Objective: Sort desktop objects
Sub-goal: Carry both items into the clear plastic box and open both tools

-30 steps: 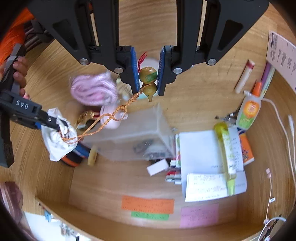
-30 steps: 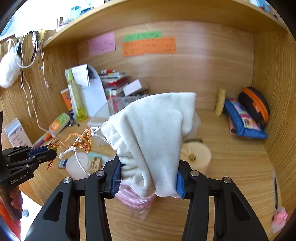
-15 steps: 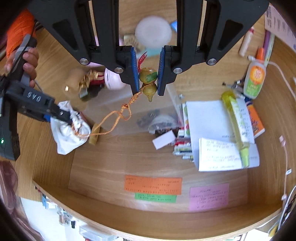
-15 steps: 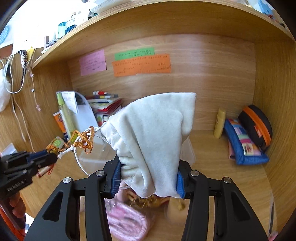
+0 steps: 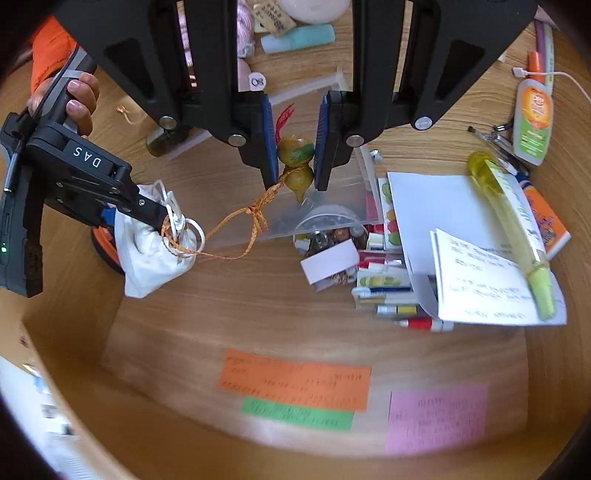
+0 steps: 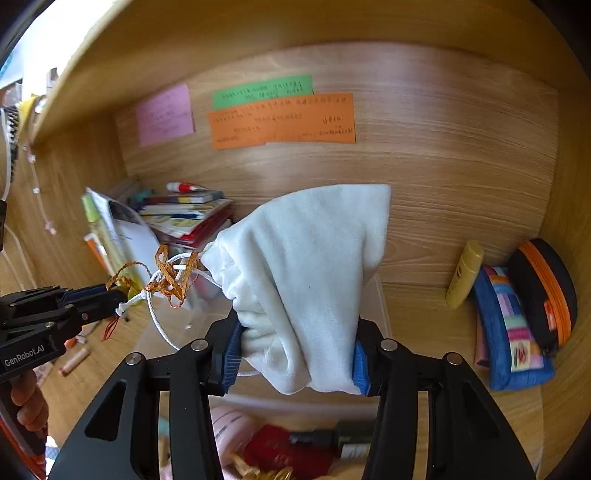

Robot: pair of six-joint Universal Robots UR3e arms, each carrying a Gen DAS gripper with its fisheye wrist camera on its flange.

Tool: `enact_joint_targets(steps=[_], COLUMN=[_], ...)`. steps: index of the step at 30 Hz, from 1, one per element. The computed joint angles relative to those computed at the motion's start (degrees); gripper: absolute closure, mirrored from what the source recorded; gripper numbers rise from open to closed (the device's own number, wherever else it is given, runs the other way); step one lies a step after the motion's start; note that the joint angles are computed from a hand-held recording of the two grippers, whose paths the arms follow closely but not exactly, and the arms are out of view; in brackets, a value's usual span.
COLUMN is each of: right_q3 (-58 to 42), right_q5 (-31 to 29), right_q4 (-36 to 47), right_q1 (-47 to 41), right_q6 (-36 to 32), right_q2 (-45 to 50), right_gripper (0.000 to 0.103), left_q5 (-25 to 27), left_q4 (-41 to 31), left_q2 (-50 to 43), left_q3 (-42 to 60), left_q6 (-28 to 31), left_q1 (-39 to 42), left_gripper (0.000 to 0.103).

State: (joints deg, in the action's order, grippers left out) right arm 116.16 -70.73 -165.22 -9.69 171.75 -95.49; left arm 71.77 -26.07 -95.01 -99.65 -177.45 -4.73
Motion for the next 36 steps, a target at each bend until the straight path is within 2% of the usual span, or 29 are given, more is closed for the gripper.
enact_joint_targets(steps=[6, 8, 11, 14, 19, 22, 26, 33, 36], right_q3=[-5.2, -7.9, -7.0, -7.6, -13.2, -16.2, -22.9, -24.8, -26.0], right_q5=[-5.7, -8.1, -2.1, -5.0, -1.5, -3.6, -4.3, -9.6, -9.4], right_q4=[-2.8, 0.0, 1.7, 3.0, 14.5, 18.4, 28.7, 31.4, 33.9], right_q1=[3.3, 4.3, 1.5, 2.4, -0.1, 0.2, 0.6, 3.8, 3.5], right_q6=[-0.2, -0.7, -2.0, -3.6, -8.0, -9.6, -12.1, -13.6, -13.3], right_q2=[10.5, 12.7, 11.1, 11.2, 13.1, 15.4, 19.2, 21.2, 21.7], right_gripper=[0.059, 0.059, 0.059, 0.059, 0.059, 0.058, 0.058, 0.058, 0.056], left_q5=[3.2, 4.5, 5.8, 7.3, 8.3, 9.0, 8.4, 8.4, 9.4], left_q4=[-5.8, -7.4, -9.9, -12.0, -15.3, -17.0, -17.2, -18.3, -17.9], left_q2=[-8.7, -11.1, -14.1, -16.2, -17.9, -18.8, -18.8, -18.8, -20.3], left_q3=[8.6, 10.7, 13.6, 15.8, 18.1, 19.3, 18.7, 19.2, 20.5], left_q6=[-0.7, -0.4, 0.0, 0.6, 2.2, 3.2, 4.0, 5.0, 4.9], left_q1=[-1.9, -2.8, -4.0, -4.8, -5.4, -5.9, -5.6, -6.1, -6.9], left_gripper=[0.084, 0.084, 0.084, 0.084, 0.084, 0.084, 0.084, 0.084, 0.084])
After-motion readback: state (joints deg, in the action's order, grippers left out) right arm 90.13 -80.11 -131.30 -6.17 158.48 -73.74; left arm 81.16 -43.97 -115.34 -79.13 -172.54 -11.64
